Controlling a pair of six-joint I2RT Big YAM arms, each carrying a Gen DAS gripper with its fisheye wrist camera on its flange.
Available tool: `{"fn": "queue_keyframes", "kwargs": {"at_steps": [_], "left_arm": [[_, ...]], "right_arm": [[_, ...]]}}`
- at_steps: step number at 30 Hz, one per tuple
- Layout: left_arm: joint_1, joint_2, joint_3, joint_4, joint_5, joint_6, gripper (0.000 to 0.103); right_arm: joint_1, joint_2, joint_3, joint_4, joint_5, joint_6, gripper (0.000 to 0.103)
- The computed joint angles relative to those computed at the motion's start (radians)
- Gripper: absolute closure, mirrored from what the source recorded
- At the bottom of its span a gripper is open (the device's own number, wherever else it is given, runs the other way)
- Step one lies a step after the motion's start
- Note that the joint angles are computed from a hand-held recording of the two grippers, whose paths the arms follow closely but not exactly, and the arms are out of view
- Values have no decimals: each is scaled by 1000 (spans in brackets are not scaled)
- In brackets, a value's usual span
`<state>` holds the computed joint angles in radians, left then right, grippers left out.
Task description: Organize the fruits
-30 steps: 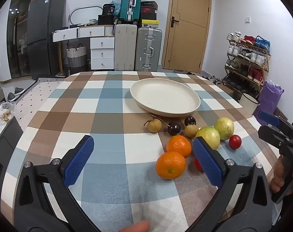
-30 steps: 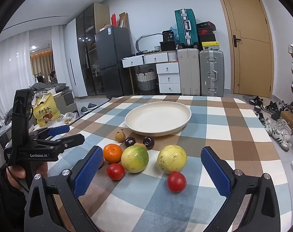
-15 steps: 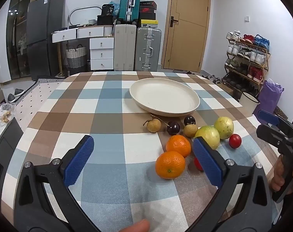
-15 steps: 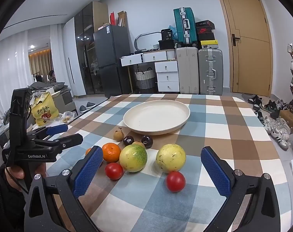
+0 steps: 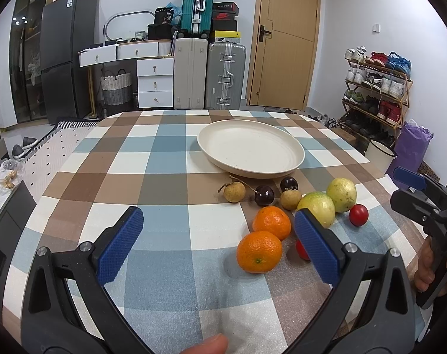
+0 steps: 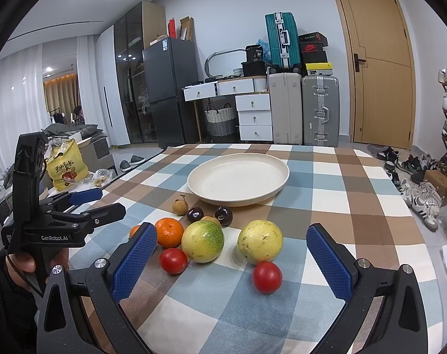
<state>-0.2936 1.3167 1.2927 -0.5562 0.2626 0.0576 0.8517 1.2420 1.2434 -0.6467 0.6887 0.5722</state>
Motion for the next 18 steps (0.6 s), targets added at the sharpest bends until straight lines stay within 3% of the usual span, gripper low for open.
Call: {"fn": "queue_keyframes", "kwargs": {"at_steps": [18], "left_arm": [[0,-2,7,-17,25,10,1]], "right_arm": [[4,13,12,-12,9,8,0]]}}
